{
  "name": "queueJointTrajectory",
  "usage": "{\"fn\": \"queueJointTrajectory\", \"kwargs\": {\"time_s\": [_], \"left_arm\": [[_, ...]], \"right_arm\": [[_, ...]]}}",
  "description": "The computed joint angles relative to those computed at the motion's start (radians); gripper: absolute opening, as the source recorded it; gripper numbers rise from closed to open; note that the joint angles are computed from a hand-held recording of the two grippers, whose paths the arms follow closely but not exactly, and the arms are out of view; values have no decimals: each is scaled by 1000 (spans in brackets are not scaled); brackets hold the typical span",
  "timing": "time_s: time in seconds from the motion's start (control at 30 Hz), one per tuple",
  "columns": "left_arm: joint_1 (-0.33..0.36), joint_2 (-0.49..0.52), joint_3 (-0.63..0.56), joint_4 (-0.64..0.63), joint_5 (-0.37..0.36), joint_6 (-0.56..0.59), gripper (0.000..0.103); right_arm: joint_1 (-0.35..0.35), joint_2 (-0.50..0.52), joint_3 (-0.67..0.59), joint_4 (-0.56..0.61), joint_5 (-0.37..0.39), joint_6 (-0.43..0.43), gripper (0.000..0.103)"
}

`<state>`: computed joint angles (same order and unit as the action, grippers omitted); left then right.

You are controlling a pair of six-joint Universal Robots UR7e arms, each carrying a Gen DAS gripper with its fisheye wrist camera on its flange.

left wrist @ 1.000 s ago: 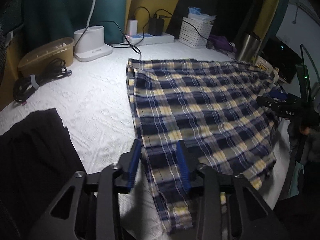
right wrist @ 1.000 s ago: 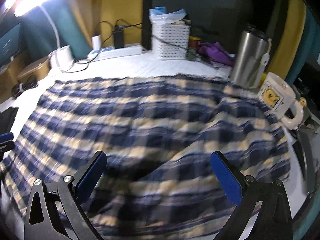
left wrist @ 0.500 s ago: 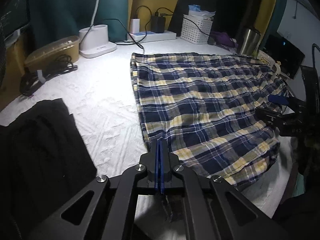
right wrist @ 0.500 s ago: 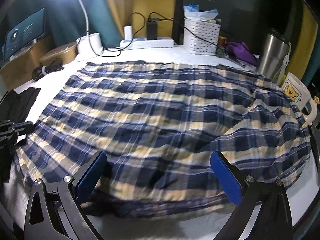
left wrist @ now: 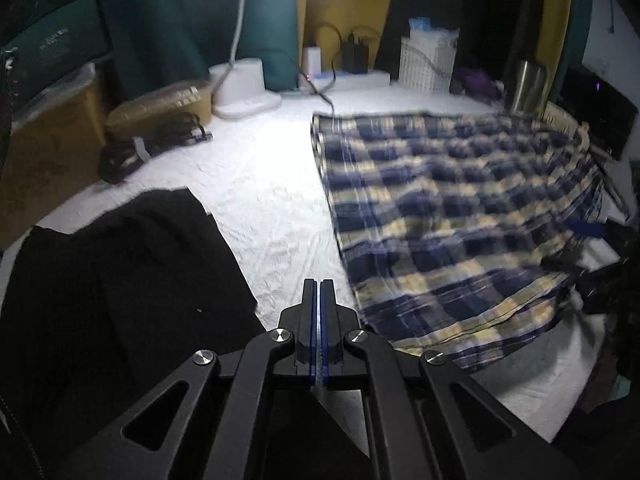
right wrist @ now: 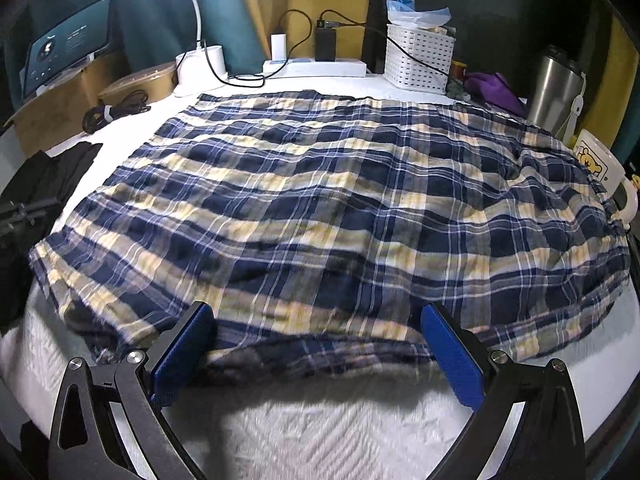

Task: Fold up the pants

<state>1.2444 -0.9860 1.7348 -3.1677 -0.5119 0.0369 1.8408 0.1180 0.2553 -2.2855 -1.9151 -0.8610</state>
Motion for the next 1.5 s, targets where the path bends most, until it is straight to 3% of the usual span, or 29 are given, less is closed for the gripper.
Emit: {"fn": "queueJointTrajectory", "kwargs": {"time_s": [0.17, 0.3, 0.5, 0.87, 1.03, 1.1, 1.13, 1.17, 1.5], "left_arm": [[-28, 15, -13, -74, -44, 71, 1], [-31, 41, -38, -36, -89, 70, 1], [-16, 53, -42, 90, -131, -31, 1], [-19, 34, 4, 125, -64, -96, 1], [-41, 40, 2, 32, -53, -13, 2], [-45, 47, -12, 12, -55, 9, 19], [-46, 49, -17, 4, -58, 16, 38], [-47, 54, -24, -13, -63, 29, 45], [-40, 96, -110, 66, -92, 19, 45]], "right_arm": [[1, -86, 160, -93, 59, 15, 103], [12, -104, 216, -142, 68, -16, 103], [12, -127, 298, -191, 31, -43, 103], [-10, -207, 430, -250, 67, -15, 103], [-25, -250, 478, -301, 66, 0, 103], [-34, -255, 470, -313, 55, 16, 103], [-37, -256, 464, -317, 52, 22, 103], [-41, -257, 455, -319, 48, 30, 103], [-75, -206, 280, -291, 3, 86, 103]]}}
